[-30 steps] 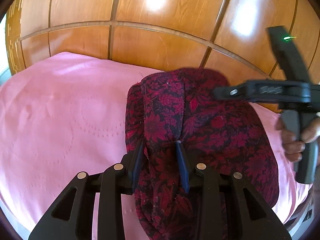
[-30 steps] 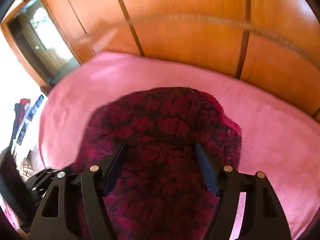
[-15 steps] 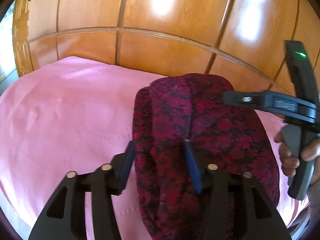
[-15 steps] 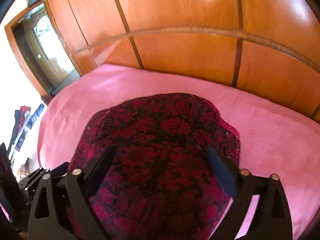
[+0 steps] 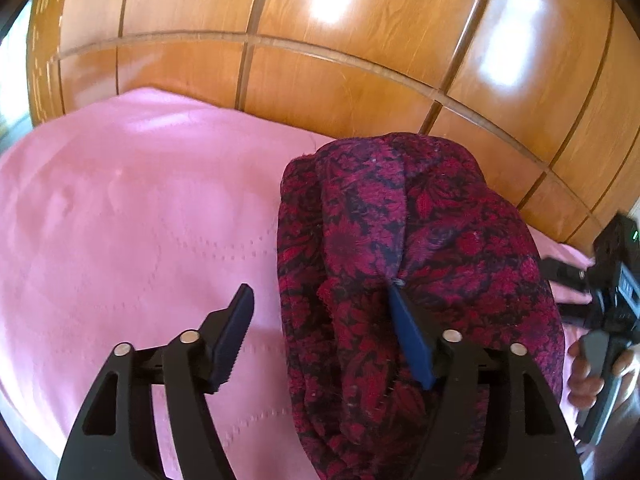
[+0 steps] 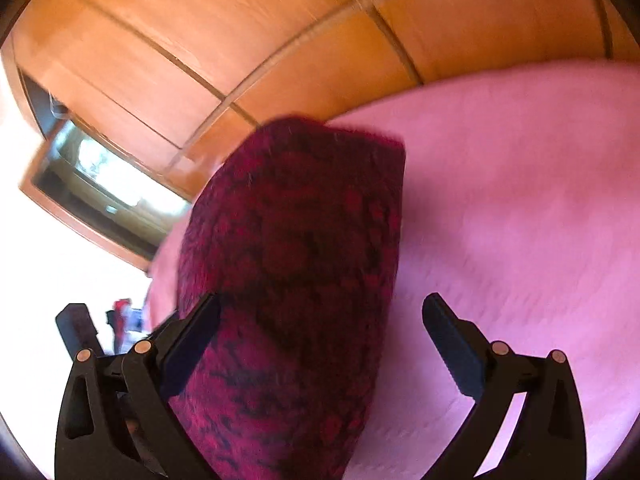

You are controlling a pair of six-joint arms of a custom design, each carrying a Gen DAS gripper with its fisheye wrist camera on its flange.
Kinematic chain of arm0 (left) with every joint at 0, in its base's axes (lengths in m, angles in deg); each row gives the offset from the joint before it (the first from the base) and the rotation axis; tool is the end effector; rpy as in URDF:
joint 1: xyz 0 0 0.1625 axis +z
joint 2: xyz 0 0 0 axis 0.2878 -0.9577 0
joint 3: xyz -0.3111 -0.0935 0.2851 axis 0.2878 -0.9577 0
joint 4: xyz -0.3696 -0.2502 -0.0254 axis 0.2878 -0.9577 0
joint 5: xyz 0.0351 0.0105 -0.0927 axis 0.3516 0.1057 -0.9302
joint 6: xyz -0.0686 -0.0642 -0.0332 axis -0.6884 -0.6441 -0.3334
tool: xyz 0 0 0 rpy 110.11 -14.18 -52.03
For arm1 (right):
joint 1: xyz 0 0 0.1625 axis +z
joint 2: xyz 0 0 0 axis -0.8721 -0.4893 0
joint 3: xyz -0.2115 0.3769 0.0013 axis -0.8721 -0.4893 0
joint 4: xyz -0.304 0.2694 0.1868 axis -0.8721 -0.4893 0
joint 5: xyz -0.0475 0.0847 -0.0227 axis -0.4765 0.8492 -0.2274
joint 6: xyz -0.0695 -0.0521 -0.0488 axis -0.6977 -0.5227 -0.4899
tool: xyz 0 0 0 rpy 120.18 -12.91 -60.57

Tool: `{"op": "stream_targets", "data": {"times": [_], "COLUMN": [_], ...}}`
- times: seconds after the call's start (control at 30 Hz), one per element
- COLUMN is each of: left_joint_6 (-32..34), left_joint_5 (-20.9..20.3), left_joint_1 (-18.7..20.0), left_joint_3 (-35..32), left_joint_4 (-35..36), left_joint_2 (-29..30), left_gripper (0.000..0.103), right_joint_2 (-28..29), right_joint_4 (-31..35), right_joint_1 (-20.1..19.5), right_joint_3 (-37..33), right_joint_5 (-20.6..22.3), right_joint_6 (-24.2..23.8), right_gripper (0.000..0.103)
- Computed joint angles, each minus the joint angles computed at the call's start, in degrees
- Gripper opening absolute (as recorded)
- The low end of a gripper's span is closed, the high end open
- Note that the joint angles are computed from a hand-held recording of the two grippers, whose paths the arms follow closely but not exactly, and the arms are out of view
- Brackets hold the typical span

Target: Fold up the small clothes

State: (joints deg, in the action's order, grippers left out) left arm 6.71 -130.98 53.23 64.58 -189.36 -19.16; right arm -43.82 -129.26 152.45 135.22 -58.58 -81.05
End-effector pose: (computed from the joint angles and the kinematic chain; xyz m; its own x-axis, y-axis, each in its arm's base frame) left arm -0.0512 -0.6488 0.1938 -0.8481 0.2733 -0.4539 0.4826 0.7521 -0.4489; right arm 0.1543 -0.6161 0.0257 -0.9918 0.0981 -0.0823 0.1234 0.9035 -0.4105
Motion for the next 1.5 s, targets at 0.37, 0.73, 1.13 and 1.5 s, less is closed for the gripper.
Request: {"op": "stream_targets", "data": {"times": [0.37, 0.73, 1.13, 1.5], "left_joint_6": [-1.6, -5.2, -1.6, 5.4], "left_joint_5": [-16.9, -38.1, -45.1, -25.7], "left_joint_1": [7.1, 11.5, -1.0, -14.9], "left_joint_3": [-6.4, -7.4, -13.2, -17.2], "left_joint_4": [10.1, 11.9, 18.7, 22.9], "left_joint_2": [1.3, 2.8, 13.2, 26.7], "left_gripper": [0.069, 0.058, 0.058, 0.054], "right_joint_2": [4.7, 1.1, -19.1, -29.5], "right_joint_4": [5.8, 0.5, -20.0, -31.6], "right_joint_1": [-2.1, 1.5, -1.3, -16.8], "right_joint_3": [-5.0, -1.6, 19.3, 38.2], "right_joint_5": [10.0, 6.5, -3.0, -9.1], "right_joint_6": [-2.5, -5.3, -3.8, 2.5], "right_gripper": [0.101, 0.074, 0.071, 0.076]}}
